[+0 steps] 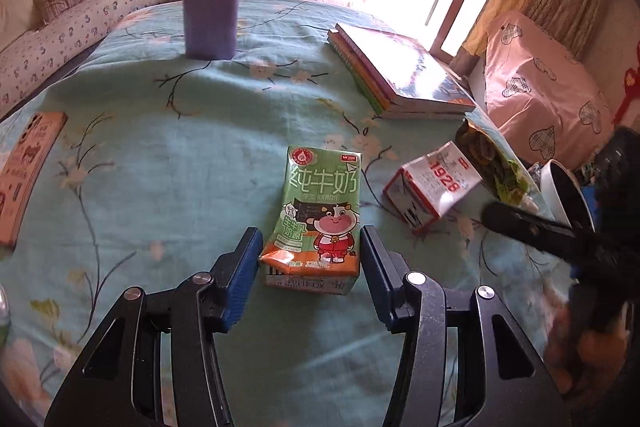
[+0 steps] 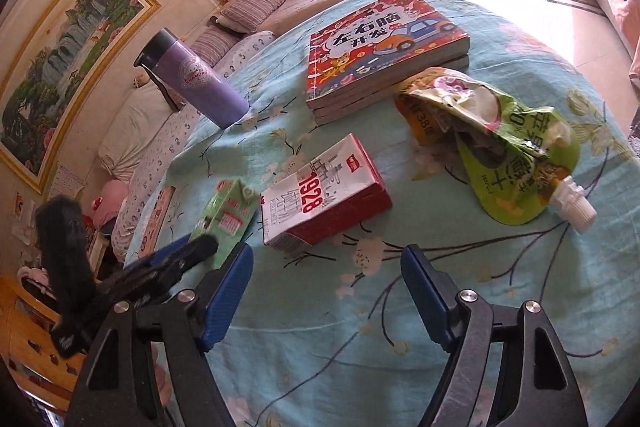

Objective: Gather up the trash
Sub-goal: 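Grasp green milk carton with left tool while right tool grasps red-and-white carton, then carry green carton and red carton over the bin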

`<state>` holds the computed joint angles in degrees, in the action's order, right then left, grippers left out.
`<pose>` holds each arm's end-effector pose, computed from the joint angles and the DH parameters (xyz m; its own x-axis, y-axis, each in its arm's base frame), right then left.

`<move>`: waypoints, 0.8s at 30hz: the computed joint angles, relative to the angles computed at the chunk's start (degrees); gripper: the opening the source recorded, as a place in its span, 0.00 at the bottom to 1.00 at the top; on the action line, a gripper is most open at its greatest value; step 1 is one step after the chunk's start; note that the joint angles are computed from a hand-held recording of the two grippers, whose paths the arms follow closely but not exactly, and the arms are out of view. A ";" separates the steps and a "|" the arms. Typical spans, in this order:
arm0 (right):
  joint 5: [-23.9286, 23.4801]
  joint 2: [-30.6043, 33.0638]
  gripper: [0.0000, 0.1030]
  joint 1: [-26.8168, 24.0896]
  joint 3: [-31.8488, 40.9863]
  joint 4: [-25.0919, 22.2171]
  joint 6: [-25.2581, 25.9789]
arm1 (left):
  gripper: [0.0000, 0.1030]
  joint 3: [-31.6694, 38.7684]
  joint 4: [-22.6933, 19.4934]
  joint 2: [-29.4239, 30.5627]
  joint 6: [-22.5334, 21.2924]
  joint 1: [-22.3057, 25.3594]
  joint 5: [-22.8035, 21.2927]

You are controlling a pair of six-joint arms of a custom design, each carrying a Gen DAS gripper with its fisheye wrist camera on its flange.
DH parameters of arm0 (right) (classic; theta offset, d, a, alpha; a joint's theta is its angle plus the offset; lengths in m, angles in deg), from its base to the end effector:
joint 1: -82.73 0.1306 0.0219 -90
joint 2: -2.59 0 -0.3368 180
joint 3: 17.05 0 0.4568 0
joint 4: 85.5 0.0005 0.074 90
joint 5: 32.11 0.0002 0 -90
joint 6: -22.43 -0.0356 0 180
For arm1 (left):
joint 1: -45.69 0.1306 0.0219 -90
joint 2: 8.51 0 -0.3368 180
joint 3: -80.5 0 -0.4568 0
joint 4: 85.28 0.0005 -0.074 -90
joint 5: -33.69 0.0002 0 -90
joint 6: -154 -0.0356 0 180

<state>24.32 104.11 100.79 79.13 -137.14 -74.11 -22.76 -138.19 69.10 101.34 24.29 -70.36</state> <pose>0.5648 0.2043 0.3311 -0.8540 -0.1787 -0.4886 -0.4504 0.7238 0.5227 0.4409 -0.1640 0.3649 -0.7309 -0.3455 -0.5886 -0.2804 0.9383 -0.2027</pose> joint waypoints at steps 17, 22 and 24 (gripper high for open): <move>14.77 9.82 0.79 6.88 10.96 0.17 1.75 | 0.48 -8.89 -1.79 -9.97 11.72 -6.82 -5.45; 10.21 7.81 0.38 6.14 9.48 -0.05 4.10 | 0.49 -8.87 -2.04 -9.62 11.61 -7.08 -5.51; 8.49 5.84 0.33 5.63 7.68 0.07 5.01 | 0.49 -8.59 -2.28 -9.38 11.49 -7.07 -5.74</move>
